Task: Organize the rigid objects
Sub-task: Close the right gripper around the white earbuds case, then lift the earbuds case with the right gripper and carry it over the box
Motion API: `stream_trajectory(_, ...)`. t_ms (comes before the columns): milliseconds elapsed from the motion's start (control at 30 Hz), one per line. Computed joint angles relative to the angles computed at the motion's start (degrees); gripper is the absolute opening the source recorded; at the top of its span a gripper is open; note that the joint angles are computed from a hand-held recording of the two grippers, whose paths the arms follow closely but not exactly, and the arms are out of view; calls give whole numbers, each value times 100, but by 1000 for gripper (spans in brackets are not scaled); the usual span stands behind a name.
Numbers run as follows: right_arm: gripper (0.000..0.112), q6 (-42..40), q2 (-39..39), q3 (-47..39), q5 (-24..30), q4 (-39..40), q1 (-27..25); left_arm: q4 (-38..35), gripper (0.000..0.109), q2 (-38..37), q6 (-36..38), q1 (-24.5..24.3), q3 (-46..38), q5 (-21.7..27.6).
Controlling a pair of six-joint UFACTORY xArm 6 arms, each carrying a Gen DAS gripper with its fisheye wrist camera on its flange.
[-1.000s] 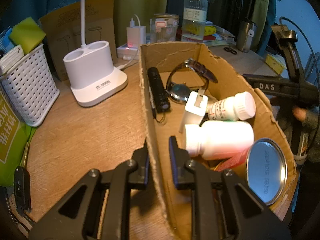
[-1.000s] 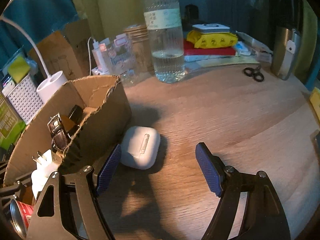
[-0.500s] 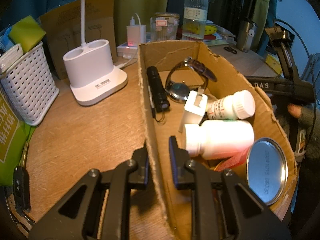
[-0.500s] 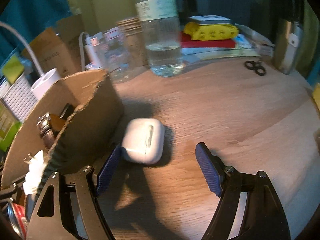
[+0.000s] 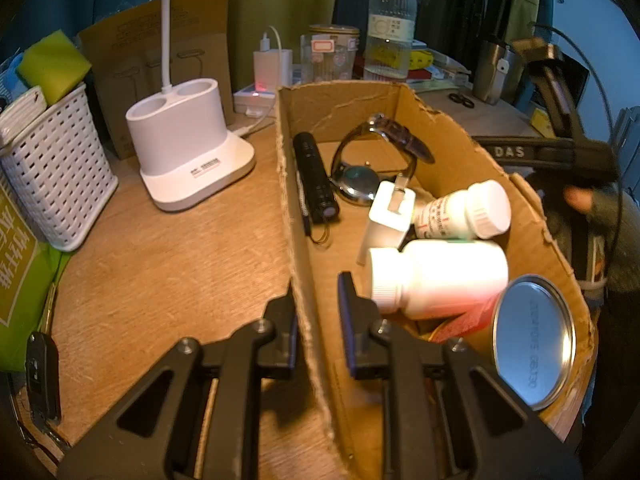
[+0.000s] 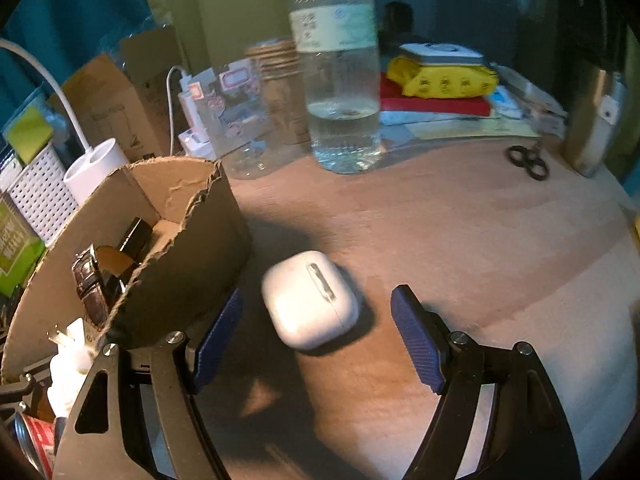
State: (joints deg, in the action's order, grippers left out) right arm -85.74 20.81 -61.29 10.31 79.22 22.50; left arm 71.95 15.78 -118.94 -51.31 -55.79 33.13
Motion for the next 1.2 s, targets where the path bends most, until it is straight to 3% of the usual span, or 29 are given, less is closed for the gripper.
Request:
stream_trajectory(133, 73, 647, 267, -191, -26, -775, -10, -5, 18, 8, 10, 0, -13, -4)
stream_trajectory(200, 69, 579, 289, -202, -114, -804, 39, -7, 18, 12, 10, 2, -16, -9)
stream_trajectory(300, 53, 372, 284, -197, -126, -664, 71, -22, 18, 22, 16, -13, -32, 2)
stream_trajectory(500, 53, -43, 228, -100, -516, -242, 243, -21, 18, 20, 15, -8, -29, -5)
stream_trajectory(667, 53, -1105, 74, -51, -811, 857, 373, -19, 18, 19, 16, -5, -28, -5)
stream_trajectory(1200, 53, -3101, -874, 235, -830, 2811, 491, -15, 18, 15, 20, 6, -23, -15)
